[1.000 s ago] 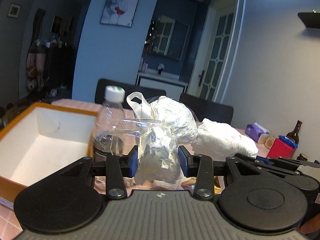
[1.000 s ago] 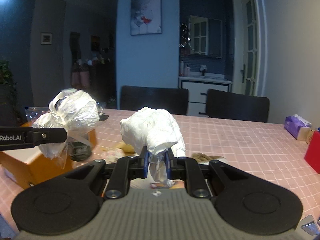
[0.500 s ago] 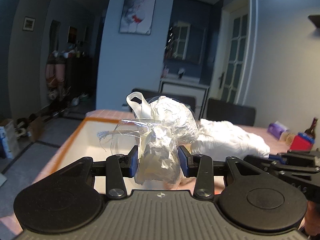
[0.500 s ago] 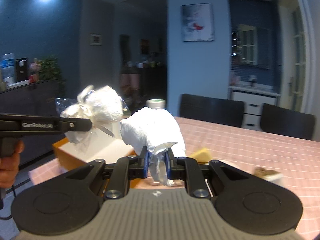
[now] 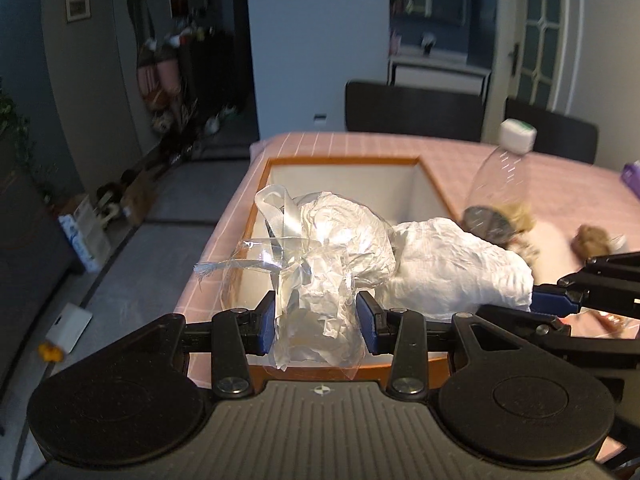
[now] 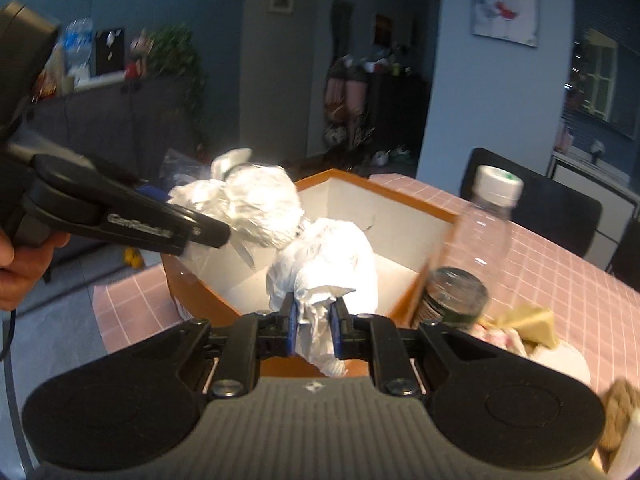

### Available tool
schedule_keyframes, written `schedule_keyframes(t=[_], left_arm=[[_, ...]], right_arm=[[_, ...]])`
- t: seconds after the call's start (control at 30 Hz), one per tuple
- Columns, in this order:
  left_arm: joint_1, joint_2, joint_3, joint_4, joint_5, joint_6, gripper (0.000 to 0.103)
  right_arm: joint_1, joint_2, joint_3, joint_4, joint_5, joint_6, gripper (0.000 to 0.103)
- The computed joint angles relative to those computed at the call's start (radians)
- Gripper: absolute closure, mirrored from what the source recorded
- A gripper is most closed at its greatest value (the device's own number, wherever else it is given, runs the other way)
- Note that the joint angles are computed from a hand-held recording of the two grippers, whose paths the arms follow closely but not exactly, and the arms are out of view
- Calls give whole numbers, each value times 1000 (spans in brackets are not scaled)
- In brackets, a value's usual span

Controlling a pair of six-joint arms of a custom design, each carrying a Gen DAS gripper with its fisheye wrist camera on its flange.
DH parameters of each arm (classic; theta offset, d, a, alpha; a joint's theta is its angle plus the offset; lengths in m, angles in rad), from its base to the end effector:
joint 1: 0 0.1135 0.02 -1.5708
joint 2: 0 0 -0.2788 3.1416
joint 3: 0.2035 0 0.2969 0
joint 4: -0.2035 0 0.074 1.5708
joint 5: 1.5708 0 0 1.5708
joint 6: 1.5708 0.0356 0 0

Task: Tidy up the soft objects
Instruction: 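Carry the plastic bag and white cloth over the orange box with both tools, then open both tools to drop the bag and cloth into the box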

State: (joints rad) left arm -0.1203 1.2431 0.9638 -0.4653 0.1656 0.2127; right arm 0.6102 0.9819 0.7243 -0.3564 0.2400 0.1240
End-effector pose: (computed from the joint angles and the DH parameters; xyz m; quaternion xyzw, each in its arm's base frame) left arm 0.3036 -0.0426 0.2810 0.1840 0.8946 -0.0572 0.4031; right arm 0.2100 0.1365 0.2667 -0.1587 0.8687 0.0648 0.4647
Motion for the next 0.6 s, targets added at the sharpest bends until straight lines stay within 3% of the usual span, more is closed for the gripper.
schedule_keyframes(t=[0.3, 0.6], left_arm=[[26, 94, 51, -59, -35, 82, 55], [6, 203, 123, -153, -64, 124, 51]], right_arm=[[-75, 268, 160, -26, -146, -13, 88], [-120, 353, 224, -76, -228, -29, 86]])
